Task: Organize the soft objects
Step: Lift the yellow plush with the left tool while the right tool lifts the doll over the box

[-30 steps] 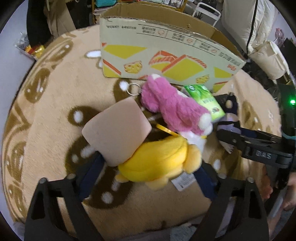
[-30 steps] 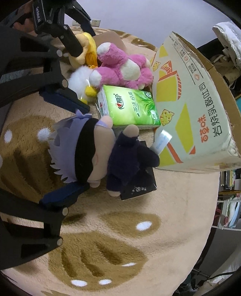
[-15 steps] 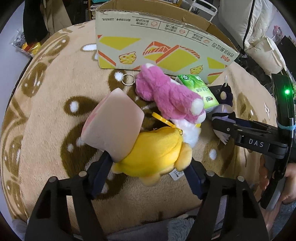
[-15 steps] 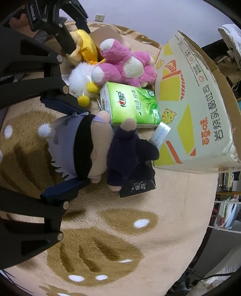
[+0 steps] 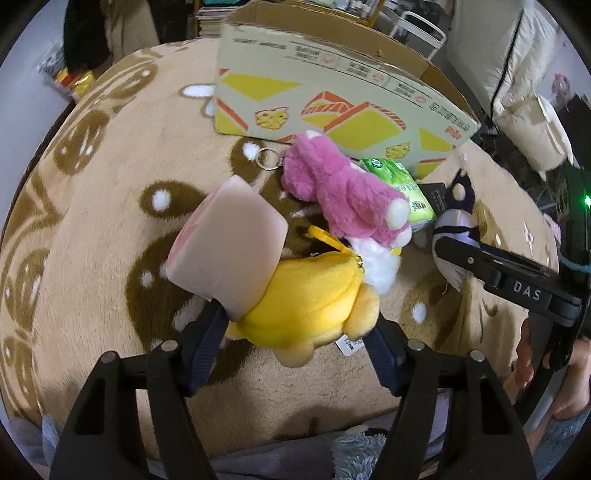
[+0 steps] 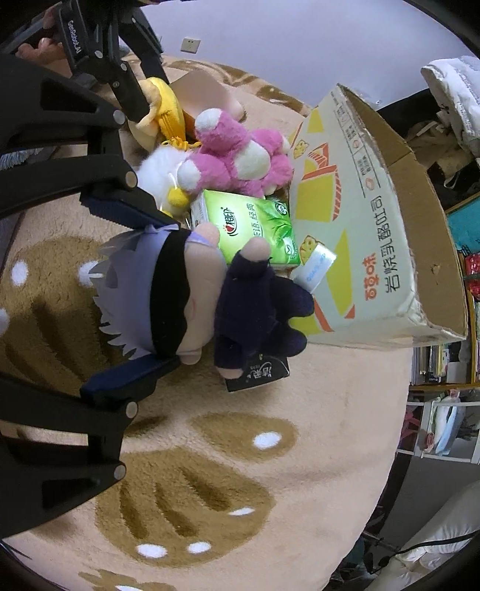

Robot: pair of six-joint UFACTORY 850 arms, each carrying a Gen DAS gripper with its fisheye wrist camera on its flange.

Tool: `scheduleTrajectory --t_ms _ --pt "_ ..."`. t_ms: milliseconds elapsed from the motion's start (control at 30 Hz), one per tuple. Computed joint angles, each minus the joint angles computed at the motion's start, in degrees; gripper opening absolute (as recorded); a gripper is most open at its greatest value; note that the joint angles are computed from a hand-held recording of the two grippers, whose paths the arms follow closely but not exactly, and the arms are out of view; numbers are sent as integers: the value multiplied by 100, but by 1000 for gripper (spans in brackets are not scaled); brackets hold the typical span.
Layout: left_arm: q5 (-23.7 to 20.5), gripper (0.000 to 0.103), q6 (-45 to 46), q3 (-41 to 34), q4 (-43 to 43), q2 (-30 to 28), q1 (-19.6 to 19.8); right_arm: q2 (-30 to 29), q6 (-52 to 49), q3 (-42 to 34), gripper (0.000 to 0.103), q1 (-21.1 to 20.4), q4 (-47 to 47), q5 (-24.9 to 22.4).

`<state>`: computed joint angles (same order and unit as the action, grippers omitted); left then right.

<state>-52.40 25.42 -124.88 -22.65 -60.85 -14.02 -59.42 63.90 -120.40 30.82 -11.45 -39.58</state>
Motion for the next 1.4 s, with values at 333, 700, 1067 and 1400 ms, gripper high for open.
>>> scheduleTrajectory --t_ms 333,700,1067,1400 --pt "-820 71 -265 -577 -105 -396 15 317 3 421 68 37 -63 177" --pt "255 58 186 690 -269 429 -82 495 486 629 68 107 -646 389" --pt "2051 58 1409 2002 -1234 1375 -101 817 1262 962 68 232 -1769 895" --pt "3882 59 5263 2973 -4802 2077 -119 1173 2704 1336 68 364 -3697 1017"
